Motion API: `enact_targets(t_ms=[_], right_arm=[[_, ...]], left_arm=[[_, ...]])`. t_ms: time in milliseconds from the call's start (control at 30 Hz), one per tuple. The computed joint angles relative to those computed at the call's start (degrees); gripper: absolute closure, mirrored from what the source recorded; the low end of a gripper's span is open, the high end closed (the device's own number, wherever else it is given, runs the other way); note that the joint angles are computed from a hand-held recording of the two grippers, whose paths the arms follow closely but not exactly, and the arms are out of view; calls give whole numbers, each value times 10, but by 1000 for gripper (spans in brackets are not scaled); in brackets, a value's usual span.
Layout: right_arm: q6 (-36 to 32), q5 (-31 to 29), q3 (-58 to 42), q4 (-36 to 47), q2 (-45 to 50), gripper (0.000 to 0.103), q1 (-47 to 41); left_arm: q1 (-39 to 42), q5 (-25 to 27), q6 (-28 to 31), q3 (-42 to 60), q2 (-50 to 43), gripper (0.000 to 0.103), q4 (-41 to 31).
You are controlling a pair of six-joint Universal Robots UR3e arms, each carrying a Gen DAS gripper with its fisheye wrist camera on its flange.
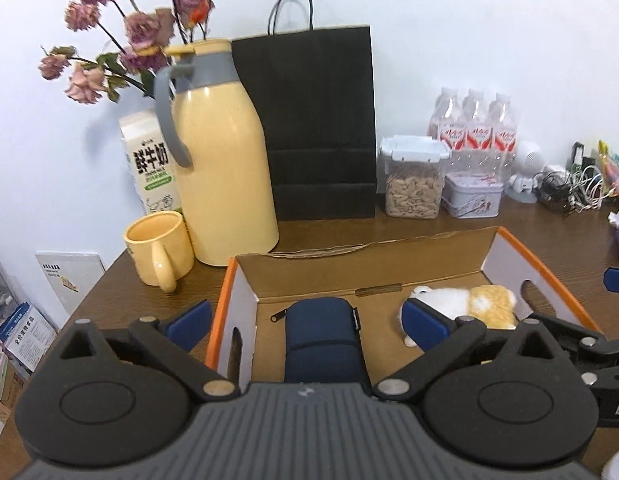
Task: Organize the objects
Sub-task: 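Lift both grippers out of the box back over the table, then grasp the white bottle cap with the right gripper while the left gripper grasps the purple cloth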
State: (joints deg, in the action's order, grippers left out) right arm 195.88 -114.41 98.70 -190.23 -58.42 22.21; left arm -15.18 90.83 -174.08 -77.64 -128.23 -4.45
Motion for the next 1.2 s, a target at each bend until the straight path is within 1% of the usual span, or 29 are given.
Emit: enact_targets(t_ms=[167,300,533,700,967,1067,1133,1167,1200], right_arm=[[7,-41,69,-27,-50,0,40],[15,-82,126,-49,-84,0,79],[55,-148,221,-87,-121,0,152],[97,-178,277,-93,-131,0,191],[171,-191,368,-108,-134,0,222],[192,-181,396,-118,-130,0,216],[193,-167,410,-135,-122,1,204],[192,-158,417,-143,-119,1,194],[192,-148,423,-153,-115,5,185]], left_arm=[[14,-24,-3,-130,80,0,65],[32,-55,2,-243,142,0,132],[72,-106,13,-411,228,0,224],[109,-139,21,-513,267,0,280],[167,-178,43,-626,299,0,332],[183,-187,46,-653,300,0,348],[191,-192,46,-664,299,0,354],[193,-194,45,-669,298,0,358],[195,-194,45,-672,297,0,360]])
